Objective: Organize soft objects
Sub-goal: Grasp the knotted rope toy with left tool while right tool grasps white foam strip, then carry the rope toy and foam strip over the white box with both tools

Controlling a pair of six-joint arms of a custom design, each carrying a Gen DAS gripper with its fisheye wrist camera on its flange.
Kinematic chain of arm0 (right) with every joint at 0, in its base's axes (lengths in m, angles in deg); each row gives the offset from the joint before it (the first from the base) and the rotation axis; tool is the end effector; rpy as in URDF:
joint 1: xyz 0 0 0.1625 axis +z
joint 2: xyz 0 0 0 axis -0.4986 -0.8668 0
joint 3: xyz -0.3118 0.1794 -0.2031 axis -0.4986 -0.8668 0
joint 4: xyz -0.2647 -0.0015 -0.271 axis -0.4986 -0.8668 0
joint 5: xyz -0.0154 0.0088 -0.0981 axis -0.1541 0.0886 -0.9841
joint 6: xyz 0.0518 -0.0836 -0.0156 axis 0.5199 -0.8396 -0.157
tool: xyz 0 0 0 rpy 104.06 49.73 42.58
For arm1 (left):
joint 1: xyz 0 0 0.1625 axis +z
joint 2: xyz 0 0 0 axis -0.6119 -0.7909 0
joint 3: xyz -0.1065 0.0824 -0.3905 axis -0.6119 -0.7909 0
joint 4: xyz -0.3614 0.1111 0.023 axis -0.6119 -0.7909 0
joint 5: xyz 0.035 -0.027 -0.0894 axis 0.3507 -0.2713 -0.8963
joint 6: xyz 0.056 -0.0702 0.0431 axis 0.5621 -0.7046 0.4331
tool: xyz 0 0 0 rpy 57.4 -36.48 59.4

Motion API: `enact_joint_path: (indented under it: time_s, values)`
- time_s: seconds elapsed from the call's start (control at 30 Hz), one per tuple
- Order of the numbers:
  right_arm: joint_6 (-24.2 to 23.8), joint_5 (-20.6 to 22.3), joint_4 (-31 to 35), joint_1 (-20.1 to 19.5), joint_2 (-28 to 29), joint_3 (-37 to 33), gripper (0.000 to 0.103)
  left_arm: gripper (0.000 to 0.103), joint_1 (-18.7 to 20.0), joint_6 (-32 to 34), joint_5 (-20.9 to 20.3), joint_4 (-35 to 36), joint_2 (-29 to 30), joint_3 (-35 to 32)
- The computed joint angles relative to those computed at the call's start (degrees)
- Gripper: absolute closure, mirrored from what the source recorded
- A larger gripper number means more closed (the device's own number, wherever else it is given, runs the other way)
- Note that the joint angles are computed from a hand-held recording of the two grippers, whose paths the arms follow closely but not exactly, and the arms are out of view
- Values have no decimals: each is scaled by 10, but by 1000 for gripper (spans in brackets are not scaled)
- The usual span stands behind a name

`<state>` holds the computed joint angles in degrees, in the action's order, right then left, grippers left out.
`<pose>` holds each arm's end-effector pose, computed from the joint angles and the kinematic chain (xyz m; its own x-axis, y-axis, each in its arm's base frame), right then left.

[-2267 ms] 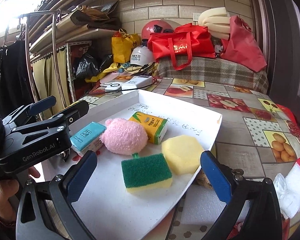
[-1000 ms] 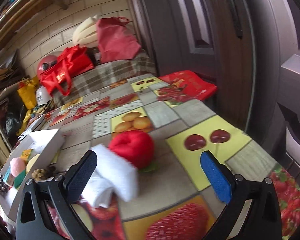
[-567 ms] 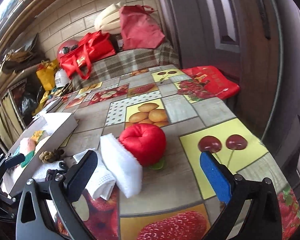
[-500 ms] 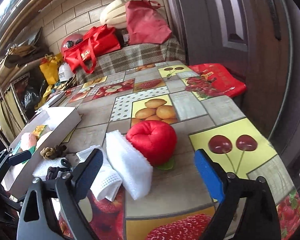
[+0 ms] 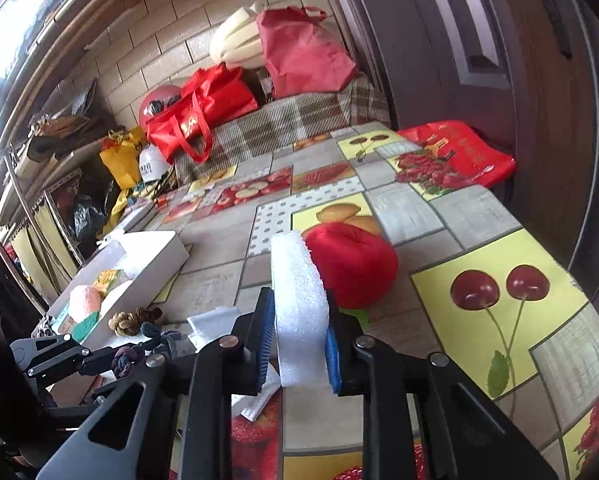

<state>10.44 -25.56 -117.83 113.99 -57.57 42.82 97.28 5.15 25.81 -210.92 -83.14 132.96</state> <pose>0.0548 -0.8039 0.1726 -0.8498 -0.2903 0.4400 -0.5255 0.5310 -0.6647 -0.2252 -0.7674 0.0087 -0.4511 0.4147 -0.7903 0.8563 0.4506 -0.2524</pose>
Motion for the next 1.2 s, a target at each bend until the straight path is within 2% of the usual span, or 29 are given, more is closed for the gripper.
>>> enact_joint_path:
  time_s: [0.1,0.27,0.47,0.63,0.87,1.0,1.13,1.2]
  values:
    - [9,27,-55,-4,-9,28,84,82,0,8,-28,-75,-16,35]
    - [35,68,-94,-10,-16,50,84,81,7,-11,-64,-167,-37,71]
    - [31,89,-149,-3,-25,99,84,81,9,-20,-69,-185,-44,82]
    - [-12,78,-222,9,-14,120,84,81,8,-15,-70,-210,-44,90]
    - [-18,82,-236,10,-10,122,84,81,1,27,-69,-269,-39,104]
    - [-21,83,-242,11,-10,127,84,81,12,-18,-115,-255,-66,135]
    - [-20,84,-246,10,-10,128,84,81,39,-123,-208,-205,-117,172]
    - [-17,85,-248,9,-10,129,84,81,49,-162,-238,-193,-130,176]
